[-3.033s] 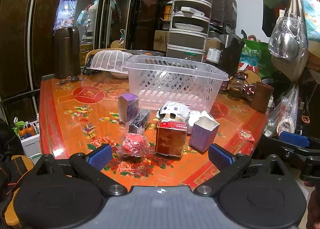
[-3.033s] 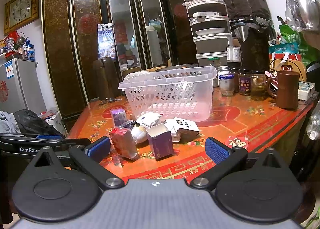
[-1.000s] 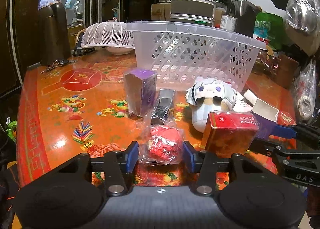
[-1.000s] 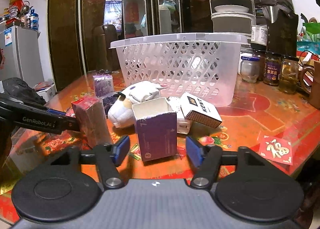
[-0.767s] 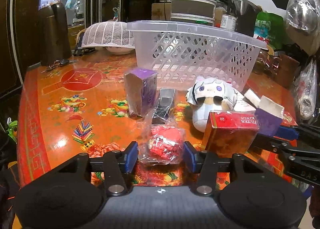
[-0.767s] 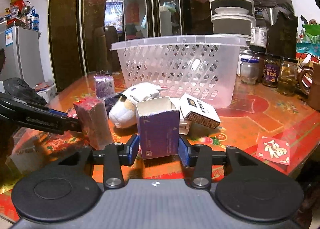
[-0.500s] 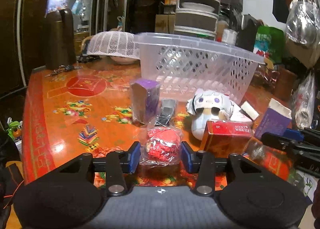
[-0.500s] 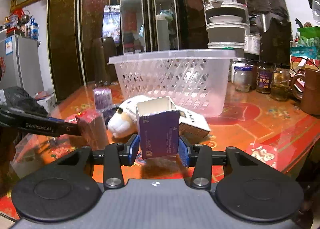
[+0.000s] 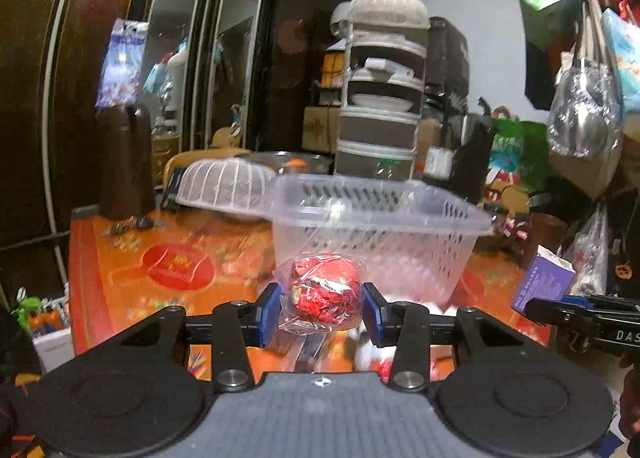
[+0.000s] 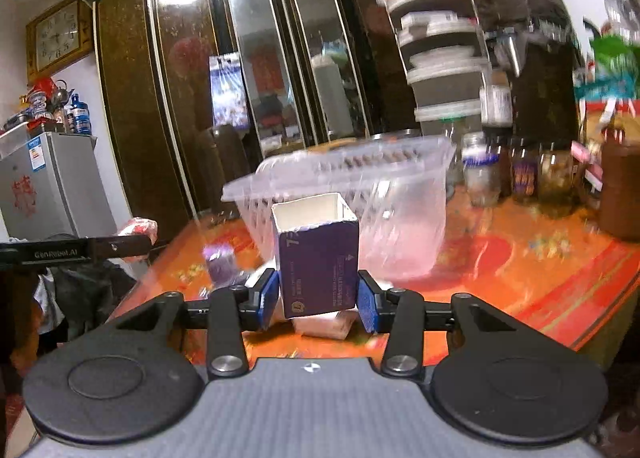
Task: Organize objects
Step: 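Carry the red bag and purple carton over the clear basket with both tools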
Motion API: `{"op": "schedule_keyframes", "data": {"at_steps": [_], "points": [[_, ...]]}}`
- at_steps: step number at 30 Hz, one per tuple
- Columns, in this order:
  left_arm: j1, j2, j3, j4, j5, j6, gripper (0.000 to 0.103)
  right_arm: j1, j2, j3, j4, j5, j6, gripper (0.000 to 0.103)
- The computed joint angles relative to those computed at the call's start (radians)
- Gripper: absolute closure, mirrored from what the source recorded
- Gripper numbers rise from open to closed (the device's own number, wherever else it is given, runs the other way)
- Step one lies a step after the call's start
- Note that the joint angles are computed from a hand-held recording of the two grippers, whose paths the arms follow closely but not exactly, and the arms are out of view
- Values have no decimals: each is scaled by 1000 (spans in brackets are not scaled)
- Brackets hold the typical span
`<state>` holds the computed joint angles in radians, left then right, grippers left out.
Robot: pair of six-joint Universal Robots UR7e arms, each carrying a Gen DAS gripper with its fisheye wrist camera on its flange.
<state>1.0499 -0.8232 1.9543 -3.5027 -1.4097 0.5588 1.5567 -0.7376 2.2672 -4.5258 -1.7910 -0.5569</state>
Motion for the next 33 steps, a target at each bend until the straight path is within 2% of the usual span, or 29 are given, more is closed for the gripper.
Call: {"op": "schedule_keyframes", "data": {"at_steps": [5, 9, 12, 17, 22, 28, 33], "points": [[-21, 7, -62, 49, -40, 17, 56, 35, -69, -20, 71, -12, -41, 57], [-32, 28, -146, 126, -70, 3, 56, 71, -119, -65, 144, -55, -74, 57], [-43, 53, -227, 203, -81, -3, 56, 98, -156, -130, 253, -112, -93, 57], [-67, 140, -444, 432, -51, -58, 56, 131, -165, -298, 488, -248, -111, 57], [-82, 264, -645, 626, 42, -116, 56, 121, -130, -468, 740, -391, -66, 57], [-87, 396, -858, 888, 168, -204, 56, 99, -109, -598, 1058, -485, 43, 57], [-90, 467, -972, 1011, 227, -235, 56, 97, -73, -679, 1210, -561, 78, 57]]}}
